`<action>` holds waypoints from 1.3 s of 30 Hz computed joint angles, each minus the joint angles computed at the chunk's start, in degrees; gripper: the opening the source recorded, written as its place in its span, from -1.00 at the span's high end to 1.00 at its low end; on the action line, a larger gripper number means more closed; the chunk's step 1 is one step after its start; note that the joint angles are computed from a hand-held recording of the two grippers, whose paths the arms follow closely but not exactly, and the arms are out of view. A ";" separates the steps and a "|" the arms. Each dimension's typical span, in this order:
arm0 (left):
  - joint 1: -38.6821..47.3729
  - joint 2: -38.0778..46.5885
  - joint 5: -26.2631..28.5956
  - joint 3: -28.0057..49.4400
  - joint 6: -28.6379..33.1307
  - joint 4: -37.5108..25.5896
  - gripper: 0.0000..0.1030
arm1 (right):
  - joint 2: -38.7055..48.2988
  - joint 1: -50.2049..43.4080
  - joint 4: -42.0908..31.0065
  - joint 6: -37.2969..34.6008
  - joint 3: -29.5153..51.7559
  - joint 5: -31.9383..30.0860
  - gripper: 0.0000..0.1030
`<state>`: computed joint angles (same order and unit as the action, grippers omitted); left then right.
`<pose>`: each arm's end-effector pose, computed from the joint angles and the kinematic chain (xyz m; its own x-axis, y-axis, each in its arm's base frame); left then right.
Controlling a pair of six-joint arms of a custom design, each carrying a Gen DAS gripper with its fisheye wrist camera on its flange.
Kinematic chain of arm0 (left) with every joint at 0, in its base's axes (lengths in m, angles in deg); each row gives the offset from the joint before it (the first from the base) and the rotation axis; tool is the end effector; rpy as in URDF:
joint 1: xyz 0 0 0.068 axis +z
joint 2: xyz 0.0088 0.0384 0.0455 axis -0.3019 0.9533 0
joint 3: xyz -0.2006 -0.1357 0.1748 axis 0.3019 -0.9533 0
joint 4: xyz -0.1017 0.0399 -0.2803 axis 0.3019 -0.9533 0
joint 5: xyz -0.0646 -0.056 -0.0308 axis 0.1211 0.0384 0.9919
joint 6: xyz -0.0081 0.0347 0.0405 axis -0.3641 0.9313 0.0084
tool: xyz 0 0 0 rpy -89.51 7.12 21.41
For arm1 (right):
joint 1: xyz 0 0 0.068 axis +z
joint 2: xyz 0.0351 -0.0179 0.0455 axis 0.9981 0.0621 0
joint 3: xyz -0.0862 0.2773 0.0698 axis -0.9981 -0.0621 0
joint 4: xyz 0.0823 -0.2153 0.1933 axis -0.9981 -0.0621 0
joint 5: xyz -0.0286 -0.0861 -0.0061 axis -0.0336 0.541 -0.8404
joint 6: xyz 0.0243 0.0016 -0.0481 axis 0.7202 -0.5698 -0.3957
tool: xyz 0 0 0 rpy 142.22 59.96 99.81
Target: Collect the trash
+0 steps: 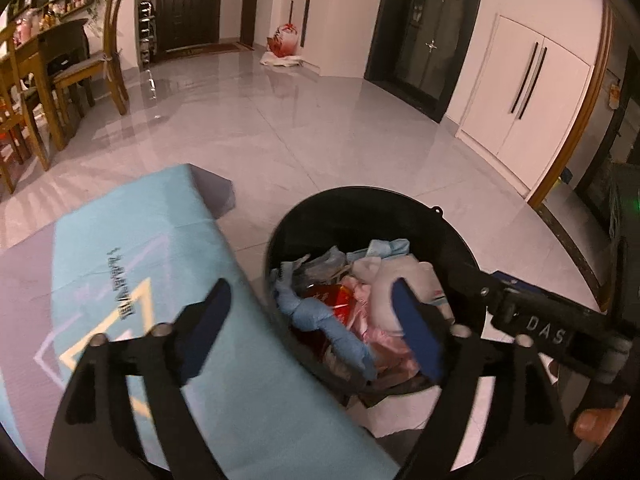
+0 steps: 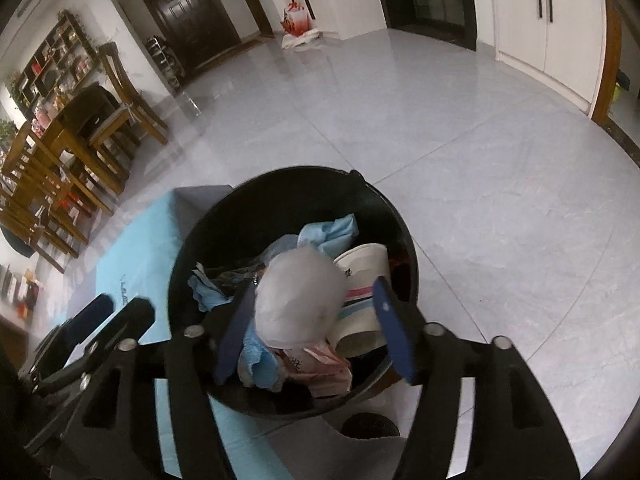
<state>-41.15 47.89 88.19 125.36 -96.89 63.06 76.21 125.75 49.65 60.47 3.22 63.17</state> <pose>0.2966 -0.1308 0.1795 -0.7145 0.1780 -0.6766 0.3366 0.9353 -0.1094 0.2628 0.1994 0.1610 -0.7293 0.4116 -0.5465 0.2851 0.9090 0.3041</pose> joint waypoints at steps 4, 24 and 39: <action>2.14 -7.21 -0.99 -2.04 1.33 -7.01 -0.91 | -1.08 3.49 -3.72 1.36 1.19 1.71 -0.69; 34.87 -54.48 8.16 -1.78 20.07 -54.88 -0.94 | -2.29 35.75 -38.82 19.68 20.70 17.06 -0.94; 72.14 -61.82 31.51 6.04 47.83 -75.32 -0.94 | 2.21 47.38 -57.33 31.73 32.15 28.91 -0.94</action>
